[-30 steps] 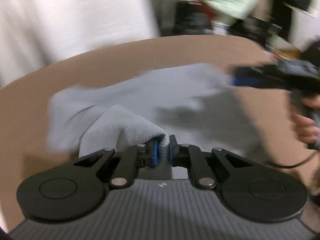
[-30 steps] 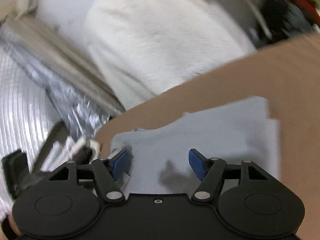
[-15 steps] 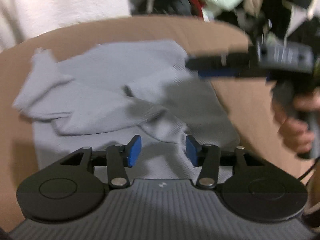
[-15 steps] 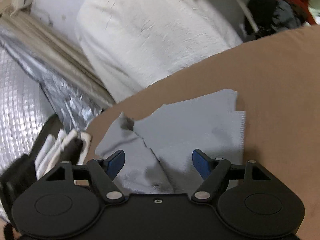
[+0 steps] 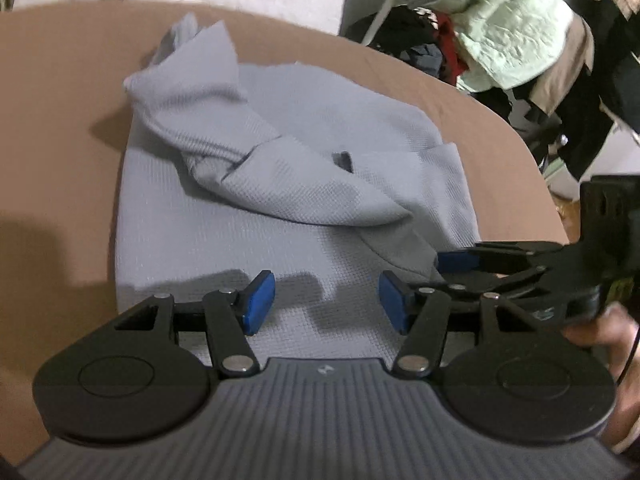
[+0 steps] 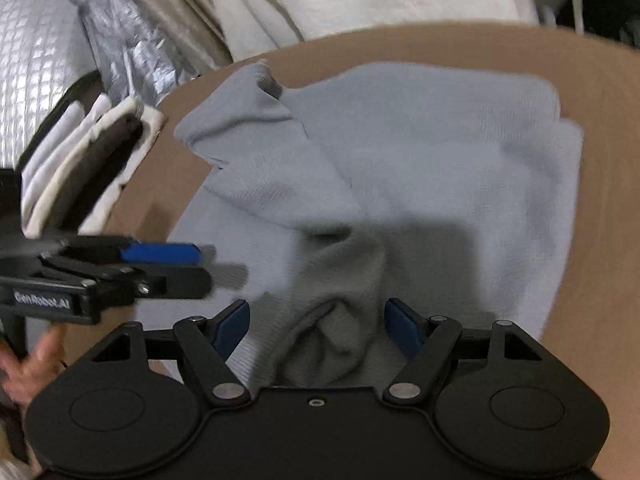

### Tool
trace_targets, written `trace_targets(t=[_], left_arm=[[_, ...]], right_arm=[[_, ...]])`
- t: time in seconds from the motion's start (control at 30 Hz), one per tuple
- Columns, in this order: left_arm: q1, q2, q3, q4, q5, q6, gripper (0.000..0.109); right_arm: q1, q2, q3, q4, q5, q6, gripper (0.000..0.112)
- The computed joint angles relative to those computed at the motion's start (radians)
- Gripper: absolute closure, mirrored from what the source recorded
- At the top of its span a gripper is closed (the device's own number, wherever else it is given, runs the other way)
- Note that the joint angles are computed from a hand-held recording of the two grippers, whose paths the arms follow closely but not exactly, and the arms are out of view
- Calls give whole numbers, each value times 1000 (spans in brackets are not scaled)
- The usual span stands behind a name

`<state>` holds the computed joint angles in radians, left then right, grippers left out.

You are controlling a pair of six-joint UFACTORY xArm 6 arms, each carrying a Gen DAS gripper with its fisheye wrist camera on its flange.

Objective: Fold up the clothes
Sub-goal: 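Grasp the folded shirt edge with the right gripper while the left gripper grasps it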

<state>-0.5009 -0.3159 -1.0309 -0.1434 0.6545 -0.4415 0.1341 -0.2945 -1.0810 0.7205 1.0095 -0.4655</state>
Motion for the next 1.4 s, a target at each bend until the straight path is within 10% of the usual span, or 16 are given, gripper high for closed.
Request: trace_targets(t=[0.1, 0.3, 0.5, 0.87, 0.93, 0.97, 1.0, 1.2, 1.4], left_arm=[[11, 14, 11, -5, -18, -7, 52], [25, -55, 67, -50, -75, 15, 43], [45, -53, 84, -115, -106, 86, 39], [109, 155, 6, -360, -294, 7, 28], [111, 194, -39, -303, -264, -28, 43], [108, 205, -68, -228, -228, -38, 86], [103, 216, -102, -149, -187, -48, 92], [77, 266, -279, 12, -67, -44, 93], [54, 415, -589, 5, 66, 50, 93]], right_arm=[[59, 1, 17, -43, -92, 26, 89], [-80, -94, 54, 326, 54, 37, 93], [-7, -168, 151, -45, -35, 291, 93], [41, -212, 244, 50, -158, 356, 92], [48, -221, 249, 38, -177, 329, 86], [47, -229, 257, 32, -188, 313, 83], [50, -232, 262, 35, -190, 294, 81], [101, -224, 262, 86, -248, 167, 91], [-20, -280, 240, 237, -55, 40, 93]])
